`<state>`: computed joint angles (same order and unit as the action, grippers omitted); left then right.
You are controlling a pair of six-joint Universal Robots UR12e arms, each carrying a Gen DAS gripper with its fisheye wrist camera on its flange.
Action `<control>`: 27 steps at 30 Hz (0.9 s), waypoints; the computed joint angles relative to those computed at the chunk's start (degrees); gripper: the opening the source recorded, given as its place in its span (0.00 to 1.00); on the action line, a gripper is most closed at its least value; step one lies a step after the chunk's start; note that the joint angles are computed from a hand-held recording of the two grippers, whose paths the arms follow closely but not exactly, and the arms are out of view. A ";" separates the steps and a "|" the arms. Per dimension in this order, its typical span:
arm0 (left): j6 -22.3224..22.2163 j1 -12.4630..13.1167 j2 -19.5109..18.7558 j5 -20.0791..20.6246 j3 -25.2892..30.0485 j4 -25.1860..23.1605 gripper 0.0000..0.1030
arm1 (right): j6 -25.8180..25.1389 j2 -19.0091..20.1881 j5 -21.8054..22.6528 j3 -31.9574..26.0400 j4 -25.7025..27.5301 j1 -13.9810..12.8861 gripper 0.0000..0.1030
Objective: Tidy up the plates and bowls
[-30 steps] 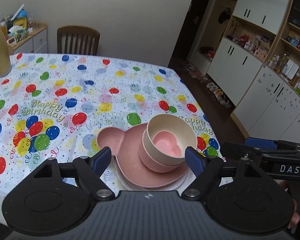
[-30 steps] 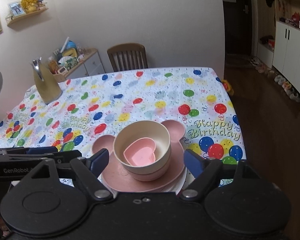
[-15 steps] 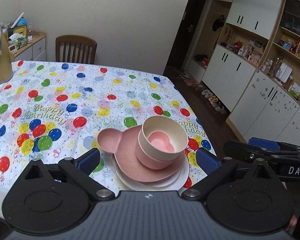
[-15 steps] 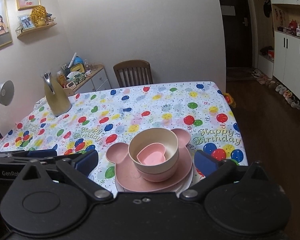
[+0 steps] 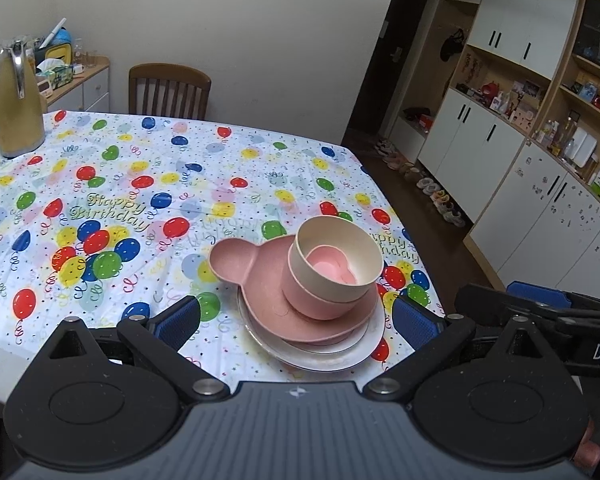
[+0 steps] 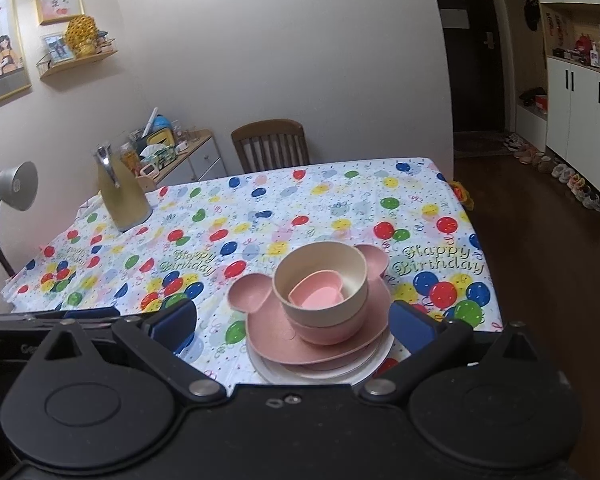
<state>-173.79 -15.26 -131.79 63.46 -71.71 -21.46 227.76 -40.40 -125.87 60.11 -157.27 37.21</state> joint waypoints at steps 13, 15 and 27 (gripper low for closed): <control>0.14 0.03 0.13 -0.02 -0.14 -0.36 1.00 | 4.24 -0.30 -1.49 -0.26 3.95 0.38 1.00; 0.05 0.08 0.16 -0.41 -0.19 -0.30 1.00 | 5.00 -0.42 -1.41 -0.22 4.66 0.39 1.00; 0.26 0.17 0.28 -0.77 -0.39 0.13 1.00 | 5.47 -0.73 -1.74 0.03 5.53 0.41 1.00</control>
<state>-173.53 -15.10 -131.51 62.69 -72.09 -21.34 233.24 -41.12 -127.61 60.15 -151.74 37.61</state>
